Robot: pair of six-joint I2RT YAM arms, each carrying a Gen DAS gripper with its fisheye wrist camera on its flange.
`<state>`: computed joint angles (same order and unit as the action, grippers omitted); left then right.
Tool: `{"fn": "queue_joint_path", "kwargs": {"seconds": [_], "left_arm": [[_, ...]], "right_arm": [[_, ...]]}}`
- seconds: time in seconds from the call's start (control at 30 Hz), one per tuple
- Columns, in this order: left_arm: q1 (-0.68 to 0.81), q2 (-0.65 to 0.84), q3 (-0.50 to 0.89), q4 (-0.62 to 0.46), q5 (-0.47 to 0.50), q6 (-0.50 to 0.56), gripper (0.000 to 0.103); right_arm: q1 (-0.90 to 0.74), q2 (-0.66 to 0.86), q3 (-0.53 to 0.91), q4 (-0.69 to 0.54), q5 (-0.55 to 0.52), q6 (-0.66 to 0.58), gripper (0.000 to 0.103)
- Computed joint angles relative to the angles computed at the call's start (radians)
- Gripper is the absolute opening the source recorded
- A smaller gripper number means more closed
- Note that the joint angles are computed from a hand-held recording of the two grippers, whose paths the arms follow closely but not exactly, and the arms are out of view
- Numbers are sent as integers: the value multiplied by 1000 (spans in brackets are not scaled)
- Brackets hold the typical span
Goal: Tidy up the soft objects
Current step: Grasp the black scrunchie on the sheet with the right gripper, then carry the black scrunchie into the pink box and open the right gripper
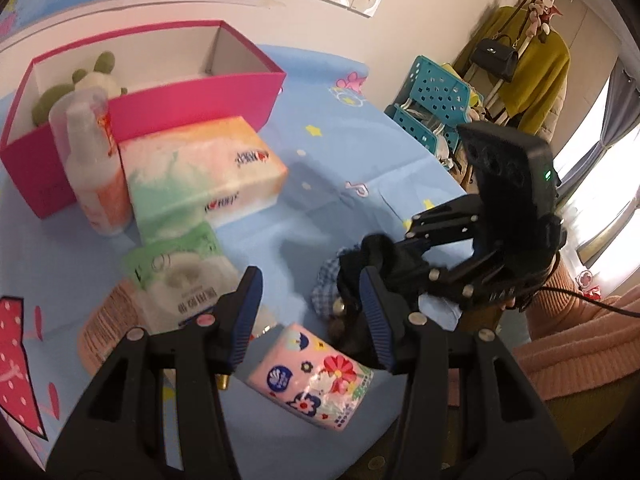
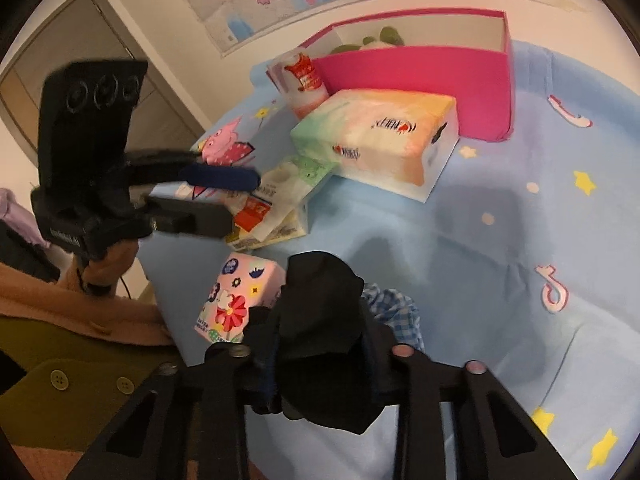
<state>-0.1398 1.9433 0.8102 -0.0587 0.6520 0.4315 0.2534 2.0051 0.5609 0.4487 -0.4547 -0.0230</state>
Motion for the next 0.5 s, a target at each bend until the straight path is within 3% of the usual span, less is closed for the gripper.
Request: {"fn": "queue_joint_path", "kwargs": {"seconds": [0.23, 0.33, 0.5], "left_arm": [[14, 20, 12, -76, 83, 69, 53], [14, 34, 40, -159, 157, 130, 60], [-6, 21, 44, -170, 179, 131, 61]], "right_arm": [[-31, -144, -87, 59, -49, 48, 17], [-31, -204, -100, 60, -53, 59, 17], [-40, -287, -92, 42, -63, 73, 17]]}}
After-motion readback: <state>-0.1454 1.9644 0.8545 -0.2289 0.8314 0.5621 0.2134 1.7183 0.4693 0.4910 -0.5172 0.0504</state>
